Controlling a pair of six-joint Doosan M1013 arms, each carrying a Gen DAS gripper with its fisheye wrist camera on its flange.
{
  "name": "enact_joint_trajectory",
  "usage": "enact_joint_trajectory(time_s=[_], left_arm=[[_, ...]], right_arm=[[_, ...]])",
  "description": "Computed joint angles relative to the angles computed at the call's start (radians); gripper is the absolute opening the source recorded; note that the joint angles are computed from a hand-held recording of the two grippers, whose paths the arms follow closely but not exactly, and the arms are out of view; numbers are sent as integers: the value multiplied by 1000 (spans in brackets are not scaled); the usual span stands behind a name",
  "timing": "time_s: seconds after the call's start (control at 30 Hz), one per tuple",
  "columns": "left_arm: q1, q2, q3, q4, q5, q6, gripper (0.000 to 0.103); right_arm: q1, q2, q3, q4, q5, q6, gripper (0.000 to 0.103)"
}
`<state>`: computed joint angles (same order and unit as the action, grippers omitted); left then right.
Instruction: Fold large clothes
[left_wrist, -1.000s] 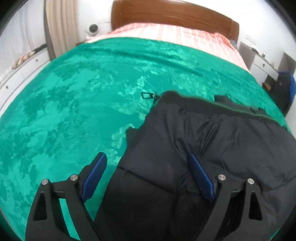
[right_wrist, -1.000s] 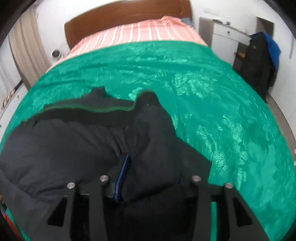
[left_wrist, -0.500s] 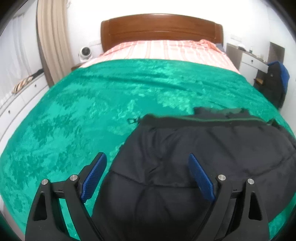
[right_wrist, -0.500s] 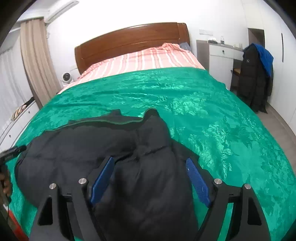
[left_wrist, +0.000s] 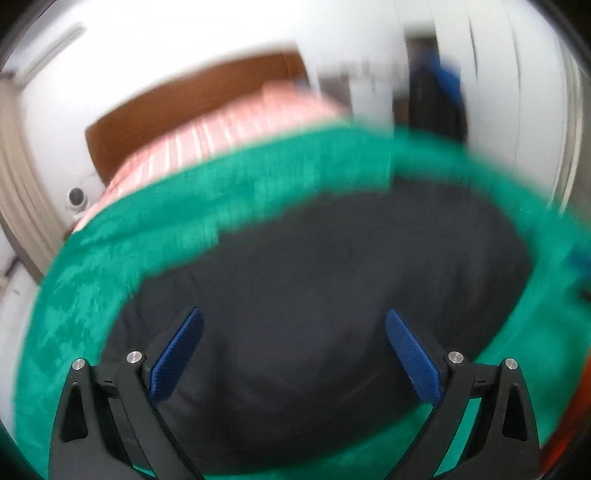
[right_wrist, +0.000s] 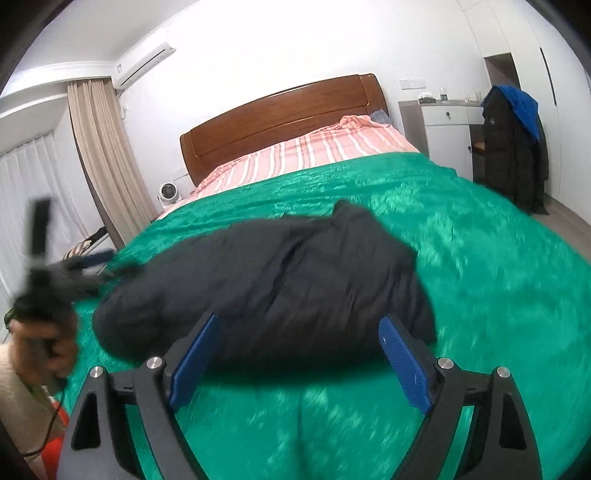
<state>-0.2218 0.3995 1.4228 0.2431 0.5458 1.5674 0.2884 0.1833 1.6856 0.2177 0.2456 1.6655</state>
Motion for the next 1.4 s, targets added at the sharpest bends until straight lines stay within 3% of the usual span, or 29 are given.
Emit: enact_joint_trajectory(time_s=[0.07, 0.17, 0.33, 0.47, 0.67, 0.77, 0.87, 1.0, 1.17, 1.23, 1.33, 1.37, 1.4], left_arm=[[5, 61, -42, -48, 101, 20, 103], [16, 77, -39, -93, 66, 41, 103], [26, 66, -76, -173, 157, 113, 99], [57, 53, -131, -269, 150, 120, 99], [46, 159, -285, -159, 235, 55, 99], [27, 207, -292, -73, 259, 43, 102], [28, 217, -307, -75, 275, 4, 103], [23, 232, -388, -94, 394, 65, 96], [52, 249, -506, -238, 398, 83, 98], [53, 288, -574, -216, 421, 51, 98], [39, 379, -669, -69, 536, -42, 100], [44, 404, -681, -76, 560, -69, 101], [49, 402, -653, -101, 532, -95, 103]], right_arm=[[9, -5, 26, -2, -19, -8, 87], [19, -4, 43, 20, -9, -77, 87], [14, -11, 64, 72, -44, -175, 87], [-5, -10, 73, 271, -52, -335, 87], [-23, -2, 72, 408, -26, -437, 87], [-31, -3, 74, 422, -13, -435, 87], [-45, -3, 78, 468, -3, -459, 87], [-60, -2, 81, 555, 1, -519, 87], [-76, 2, 82, 665, 22, -597, 87], [-79, 2, 82, 683, 26, -617, 87], [-85, 3, 85, 701, 36, -623, 87], [-87, 3, 85, 703, 39, -621, 87], [-89, 4, 84, 701, 44, -613, 87]])
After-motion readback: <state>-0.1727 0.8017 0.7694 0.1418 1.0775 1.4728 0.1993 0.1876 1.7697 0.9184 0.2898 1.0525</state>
